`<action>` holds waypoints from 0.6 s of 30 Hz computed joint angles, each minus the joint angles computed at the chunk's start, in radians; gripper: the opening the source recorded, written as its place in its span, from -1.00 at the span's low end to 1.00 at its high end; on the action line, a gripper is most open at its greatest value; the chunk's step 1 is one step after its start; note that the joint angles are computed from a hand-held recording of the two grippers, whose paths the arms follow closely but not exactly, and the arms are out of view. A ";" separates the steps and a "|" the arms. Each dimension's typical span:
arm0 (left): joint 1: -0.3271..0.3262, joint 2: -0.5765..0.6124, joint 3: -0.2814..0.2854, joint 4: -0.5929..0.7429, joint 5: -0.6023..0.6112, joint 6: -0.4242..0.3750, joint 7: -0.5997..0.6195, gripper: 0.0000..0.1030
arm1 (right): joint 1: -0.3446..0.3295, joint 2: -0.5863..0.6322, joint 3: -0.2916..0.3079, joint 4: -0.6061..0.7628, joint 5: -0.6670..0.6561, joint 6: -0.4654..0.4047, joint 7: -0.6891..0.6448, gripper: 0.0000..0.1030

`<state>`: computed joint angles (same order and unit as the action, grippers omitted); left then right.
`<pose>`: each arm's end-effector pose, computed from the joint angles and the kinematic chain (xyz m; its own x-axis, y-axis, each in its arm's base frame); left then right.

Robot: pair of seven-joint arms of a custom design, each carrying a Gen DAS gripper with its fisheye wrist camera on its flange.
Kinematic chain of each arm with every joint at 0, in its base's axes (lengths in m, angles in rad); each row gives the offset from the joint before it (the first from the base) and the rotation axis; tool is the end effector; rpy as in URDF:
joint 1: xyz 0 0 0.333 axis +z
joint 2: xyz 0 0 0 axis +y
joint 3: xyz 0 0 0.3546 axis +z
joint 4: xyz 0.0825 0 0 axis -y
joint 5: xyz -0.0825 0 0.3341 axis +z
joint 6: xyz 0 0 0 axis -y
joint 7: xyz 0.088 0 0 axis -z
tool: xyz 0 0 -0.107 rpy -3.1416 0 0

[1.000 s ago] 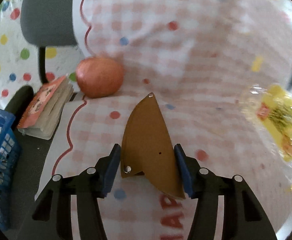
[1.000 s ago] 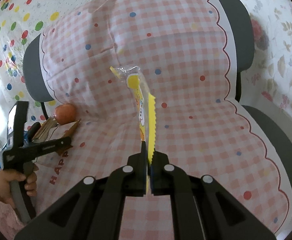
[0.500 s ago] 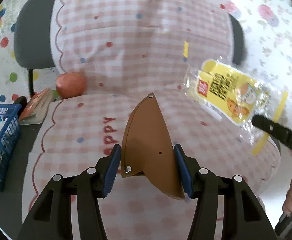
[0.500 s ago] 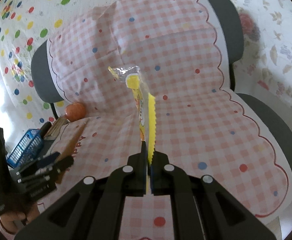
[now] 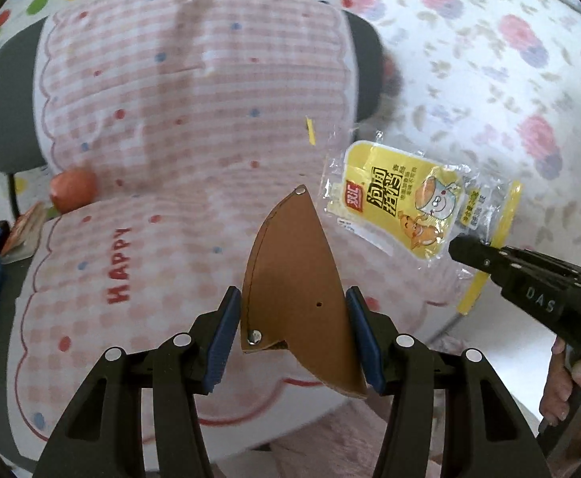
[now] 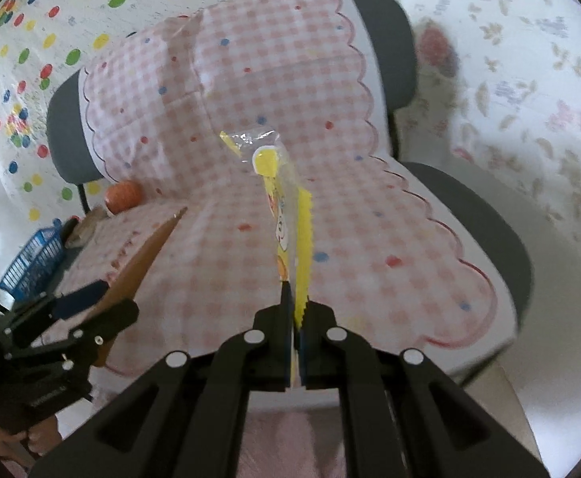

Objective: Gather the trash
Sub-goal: 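Carry the cardboard piece and yellow package over the bin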

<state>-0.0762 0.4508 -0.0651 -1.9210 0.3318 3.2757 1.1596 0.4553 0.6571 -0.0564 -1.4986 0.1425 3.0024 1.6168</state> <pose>0.6450 -0.1180 0.4343 -0.1163 -0.9860 0.1194 -0.6326 -0.0191 -0.7743 0.6847 0.2910 0.4430 0.2946 -0.9482 -0.1185 -0.6620 -0.1130 -0.7410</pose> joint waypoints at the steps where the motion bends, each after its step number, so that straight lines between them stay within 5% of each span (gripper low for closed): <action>1: 0.006 -0.003 -0.014 -0.005 0.005 0.001 0.005 0.06 | 0.023 -0.026 -0.035 -0.049 -0.008 0.018 0.018 -0.95; 8: 0.073 -0.006 -0.156 -0.011 0.031 -0.010 0.057 0.06 | 0.134 -0.177 -0.193 -0.324 -0.027 0.153 0.111 -0.95; 18: 0.108 0.032 -0.312 0.013 0.055 -0.011 0.141 0.06 | 0.474 -0.309 -0.587 -0.624 0.047 0.263 0.157 -0.95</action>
